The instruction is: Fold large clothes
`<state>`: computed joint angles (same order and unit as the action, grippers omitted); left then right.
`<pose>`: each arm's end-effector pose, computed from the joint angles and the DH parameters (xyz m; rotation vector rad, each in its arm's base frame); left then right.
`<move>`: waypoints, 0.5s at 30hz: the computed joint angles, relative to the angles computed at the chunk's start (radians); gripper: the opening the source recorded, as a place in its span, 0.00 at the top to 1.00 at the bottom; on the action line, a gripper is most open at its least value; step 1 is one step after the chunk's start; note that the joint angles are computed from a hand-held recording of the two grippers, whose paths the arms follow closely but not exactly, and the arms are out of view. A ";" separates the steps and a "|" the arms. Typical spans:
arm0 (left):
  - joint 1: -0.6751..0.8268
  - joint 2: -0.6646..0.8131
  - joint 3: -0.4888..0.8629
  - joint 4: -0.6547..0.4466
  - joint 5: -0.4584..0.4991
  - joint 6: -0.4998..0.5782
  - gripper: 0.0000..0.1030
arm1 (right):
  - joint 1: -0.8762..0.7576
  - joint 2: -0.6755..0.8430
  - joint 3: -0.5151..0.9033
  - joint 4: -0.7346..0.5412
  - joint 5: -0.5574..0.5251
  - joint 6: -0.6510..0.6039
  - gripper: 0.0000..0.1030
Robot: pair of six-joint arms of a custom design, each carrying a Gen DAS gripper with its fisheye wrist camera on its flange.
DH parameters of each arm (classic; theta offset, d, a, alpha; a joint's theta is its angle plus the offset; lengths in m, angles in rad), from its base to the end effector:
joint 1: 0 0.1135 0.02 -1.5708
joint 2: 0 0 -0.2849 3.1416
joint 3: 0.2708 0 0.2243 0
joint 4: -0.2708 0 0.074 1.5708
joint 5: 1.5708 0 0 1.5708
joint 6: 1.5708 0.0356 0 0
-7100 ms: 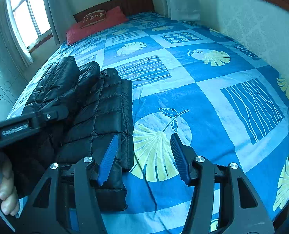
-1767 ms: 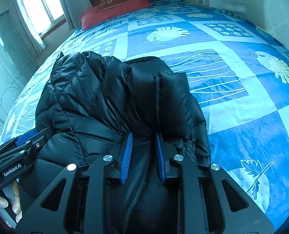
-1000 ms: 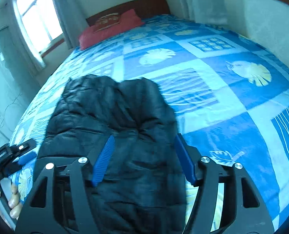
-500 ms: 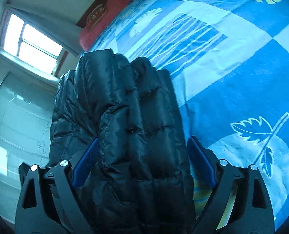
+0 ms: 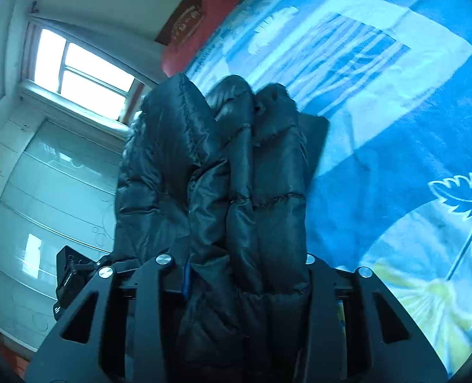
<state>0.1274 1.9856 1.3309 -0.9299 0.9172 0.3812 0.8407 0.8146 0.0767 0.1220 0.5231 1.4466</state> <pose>0.3423 0.0154 0.1946 0.3255 2.6222 -1.2672 0.0869 0.0704 0.1592 0.9375 1.9885 0.7839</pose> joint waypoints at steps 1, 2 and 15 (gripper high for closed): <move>0.006 -0.005 0.013 -0.008 -0.002 0.009 0.32 | 0.000 0.023 0.004 0.031 0.003 -0.013 0.67; 0.015 -0.005 0.027 -0.018 -0.002 0.022 0.32 | -0.004 0.053 0.001 0.078 0.000 -0.026 0.67; 0.175 0.189 0.326 -0.161 -0.014 0.094 0.33 | -0.228 0.770 0.117 0.784 -0.308 -0.186 0.67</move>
<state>0.3025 2.1745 1.6568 -1.0908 0.9036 0.4751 0.6122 1.5849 0.1935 0.9061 0.2155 1.2603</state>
